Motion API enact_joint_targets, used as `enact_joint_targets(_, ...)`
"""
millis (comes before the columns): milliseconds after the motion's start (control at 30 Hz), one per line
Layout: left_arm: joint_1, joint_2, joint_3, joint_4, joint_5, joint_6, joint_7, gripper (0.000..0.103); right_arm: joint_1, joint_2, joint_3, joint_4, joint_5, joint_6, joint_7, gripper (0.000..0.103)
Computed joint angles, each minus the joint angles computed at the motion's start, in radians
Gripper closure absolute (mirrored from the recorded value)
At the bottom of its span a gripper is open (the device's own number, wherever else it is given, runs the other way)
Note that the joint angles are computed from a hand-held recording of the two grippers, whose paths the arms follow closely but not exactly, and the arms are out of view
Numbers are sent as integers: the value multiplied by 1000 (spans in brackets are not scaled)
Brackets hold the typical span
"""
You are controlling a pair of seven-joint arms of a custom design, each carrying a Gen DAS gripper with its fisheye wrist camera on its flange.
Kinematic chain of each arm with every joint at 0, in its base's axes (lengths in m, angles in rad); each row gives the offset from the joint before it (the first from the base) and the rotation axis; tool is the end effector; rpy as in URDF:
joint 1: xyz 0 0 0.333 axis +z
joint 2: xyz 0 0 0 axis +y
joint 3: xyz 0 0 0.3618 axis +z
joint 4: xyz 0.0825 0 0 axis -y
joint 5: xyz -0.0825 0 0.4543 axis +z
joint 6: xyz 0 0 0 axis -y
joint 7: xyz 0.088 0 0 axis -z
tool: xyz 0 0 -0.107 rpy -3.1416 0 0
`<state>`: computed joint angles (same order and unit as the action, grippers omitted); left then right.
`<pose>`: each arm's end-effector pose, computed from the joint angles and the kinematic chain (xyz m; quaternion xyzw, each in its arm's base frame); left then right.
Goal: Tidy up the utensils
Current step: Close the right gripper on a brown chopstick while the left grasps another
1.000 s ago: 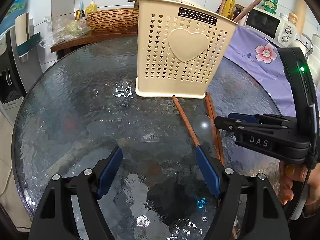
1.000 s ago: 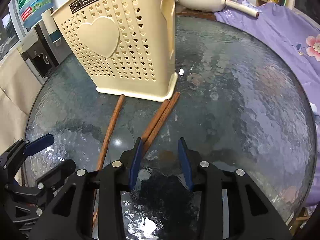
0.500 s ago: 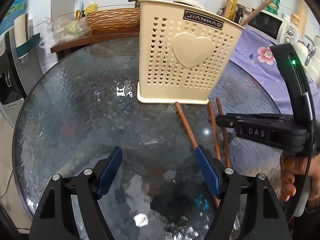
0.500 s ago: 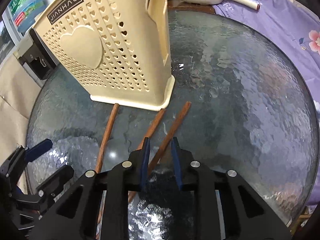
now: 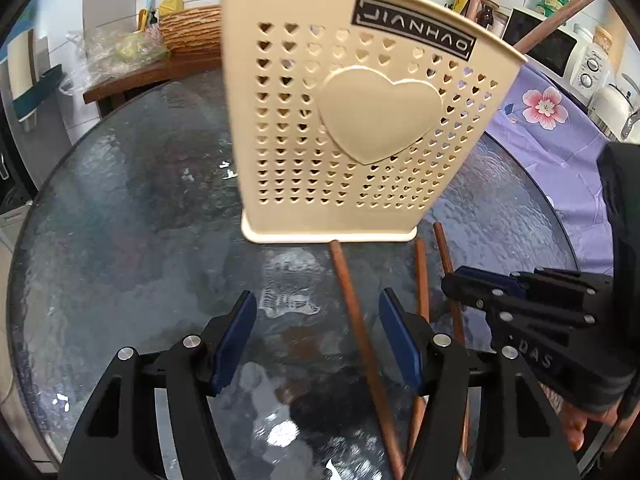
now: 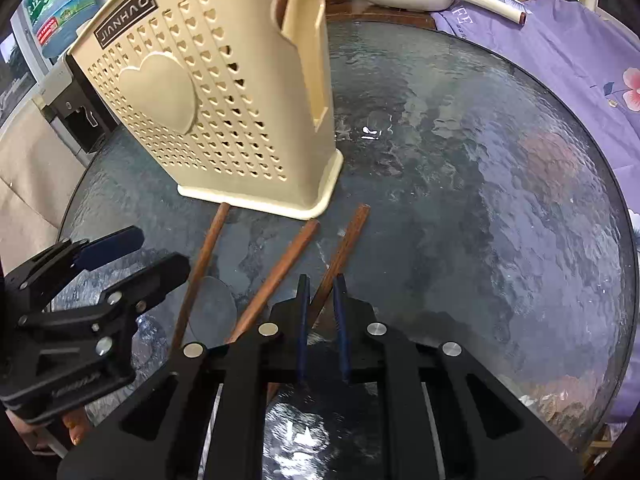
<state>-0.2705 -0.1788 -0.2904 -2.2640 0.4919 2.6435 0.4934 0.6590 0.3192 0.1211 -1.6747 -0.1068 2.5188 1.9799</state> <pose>0.4848 -0.3262 0.5000 -0.7130 0.6219 -0.2653 0.1856 0.5537 0.5342 0.4924 -0.8109 0.5233 -0.0729 0.2514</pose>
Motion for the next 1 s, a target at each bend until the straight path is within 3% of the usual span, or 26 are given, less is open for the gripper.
enact_joint_targets(533, -24, 82, 4, 78, 16, -56, 26, 53, -20, -23, -1, -33, 13, 8, -24, 91)
enact_joint_targets(700, -26, 82, 8, 80, 27, -70, 49, 63, -22, -32, 3, -44, 7, 1, -33, 91)
enact_joint_targets(867, -23, 88, 15, 89, 1, -74, 74, 64, -7, -17, -6, -15, -25, -28, 13, 91)
enact_joint_targets(1000, -25, 102, 9, 108, 31, -96, 63, 77, 8, -1, -14, 14, -64, -56, 47, 91)
